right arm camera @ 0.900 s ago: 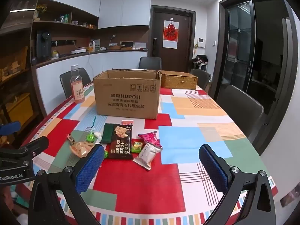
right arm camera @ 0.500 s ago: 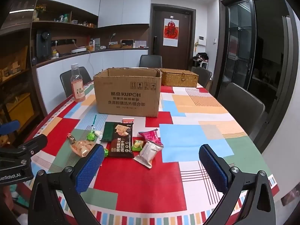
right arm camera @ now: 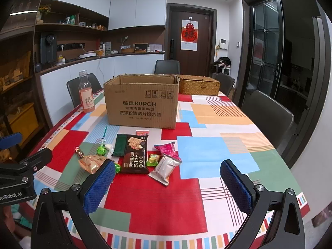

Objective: Organize snacks

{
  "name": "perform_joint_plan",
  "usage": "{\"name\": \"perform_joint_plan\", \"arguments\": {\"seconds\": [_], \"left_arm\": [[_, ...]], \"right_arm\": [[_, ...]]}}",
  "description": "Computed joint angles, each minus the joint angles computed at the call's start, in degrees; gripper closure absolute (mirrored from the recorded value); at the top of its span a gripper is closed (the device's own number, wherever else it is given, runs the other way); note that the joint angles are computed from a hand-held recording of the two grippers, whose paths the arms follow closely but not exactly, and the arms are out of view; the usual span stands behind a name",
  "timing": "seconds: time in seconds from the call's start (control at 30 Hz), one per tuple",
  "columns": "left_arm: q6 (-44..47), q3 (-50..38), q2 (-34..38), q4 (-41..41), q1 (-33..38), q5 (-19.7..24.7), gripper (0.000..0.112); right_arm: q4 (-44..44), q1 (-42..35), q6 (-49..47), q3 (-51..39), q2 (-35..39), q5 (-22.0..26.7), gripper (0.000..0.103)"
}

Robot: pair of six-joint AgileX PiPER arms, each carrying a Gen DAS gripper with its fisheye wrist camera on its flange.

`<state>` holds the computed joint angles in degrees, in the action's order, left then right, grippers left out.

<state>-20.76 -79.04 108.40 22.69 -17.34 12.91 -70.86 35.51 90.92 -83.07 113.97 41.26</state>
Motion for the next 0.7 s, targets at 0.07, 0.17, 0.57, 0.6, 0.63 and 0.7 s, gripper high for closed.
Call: {"name": "perform_joint_plan", "arguments": {"seconds": [0.07,0.17,0.57,0.6,0.63,0.7], "left_arm": [[-0.28,0.07,-0.02,0.26,-0.05,-0.05,0.009],[-0.47,0.07,0.00,0.45,-0.05,-0.05,0.009],[-0.13,0.19,0.02,0.10,-0.10,-0.17,0.009],[-0.21,0.15,0.07,0.21,-0.09,-0.18,0.009],[-0.12,0.15,0.08,0.13,-0.08,-0.19,0.009],[0.06,0.14,0.08,-0.06,-0.06,-0.18,0.009]], "right_arm": [[0.04,0.03,-0.07,-0.08,0.05,0.09,0.001],[0.04,0.02,-0.08,-0.06,0.01,0.01,0.001],[0.06,0.25,-0.16,-0.15,-0.01,0.10,0.001],[0.08,0.24,-0.20,-0.13,-0.03,0.10,0.001],[0.08,0.25,-0.21,-0.16,-0.01,0.10,0.001],[0.05,0.23,-0.18,-0.11,-0.05,0.07,0.001]]}}
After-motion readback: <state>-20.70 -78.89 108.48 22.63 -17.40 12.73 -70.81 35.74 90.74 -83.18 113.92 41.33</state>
